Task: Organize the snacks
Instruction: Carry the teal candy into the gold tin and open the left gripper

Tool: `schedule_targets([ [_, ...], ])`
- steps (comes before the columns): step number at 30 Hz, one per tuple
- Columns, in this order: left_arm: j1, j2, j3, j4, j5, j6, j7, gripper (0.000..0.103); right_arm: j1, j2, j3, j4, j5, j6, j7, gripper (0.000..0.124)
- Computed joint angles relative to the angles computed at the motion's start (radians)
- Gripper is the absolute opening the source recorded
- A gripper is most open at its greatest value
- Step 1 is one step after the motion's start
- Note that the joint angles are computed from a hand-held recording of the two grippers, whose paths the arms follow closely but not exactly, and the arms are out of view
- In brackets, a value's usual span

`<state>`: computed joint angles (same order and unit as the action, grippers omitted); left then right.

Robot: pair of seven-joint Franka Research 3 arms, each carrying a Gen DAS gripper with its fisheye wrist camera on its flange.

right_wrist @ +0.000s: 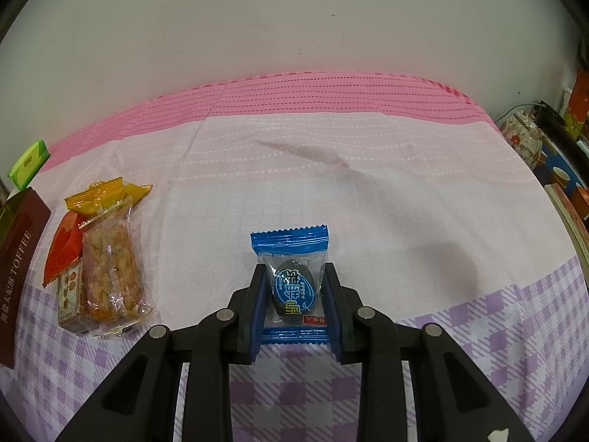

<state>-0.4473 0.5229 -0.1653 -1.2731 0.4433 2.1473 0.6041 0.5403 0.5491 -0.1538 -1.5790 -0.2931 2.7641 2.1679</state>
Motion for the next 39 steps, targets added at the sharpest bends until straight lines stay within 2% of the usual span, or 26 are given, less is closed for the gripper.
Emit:
schedule_targets([
  [6,0.030,-0.088,0.023,-0.155,0.054,0.025,-0.064,0.026,0.001,0.000,-0.001,0.000,-0.001,-0.001,0.000,0.027],
  [14,0.078,-0.112,0.022,-0.214,0.089,-0.023,-0.072,0.026,0.002,0.000,-0.002,0.002,-0.003,-0.003,0.000,0.028],
  [23,0.111,-0.107,0.013,-0.246,0.072,-0.027,-0.060,0.026,0.004,0.001,-0.004,0.004,-0.009,-0.006,0.004,0.028],
  [39,0.099,-0.077,0.020,-0.223,0.094,-0.068,-0.025,0.027,0.004,-0.001,-0.003,0.003,-0.017,-0.010,0.008,0.027],
])
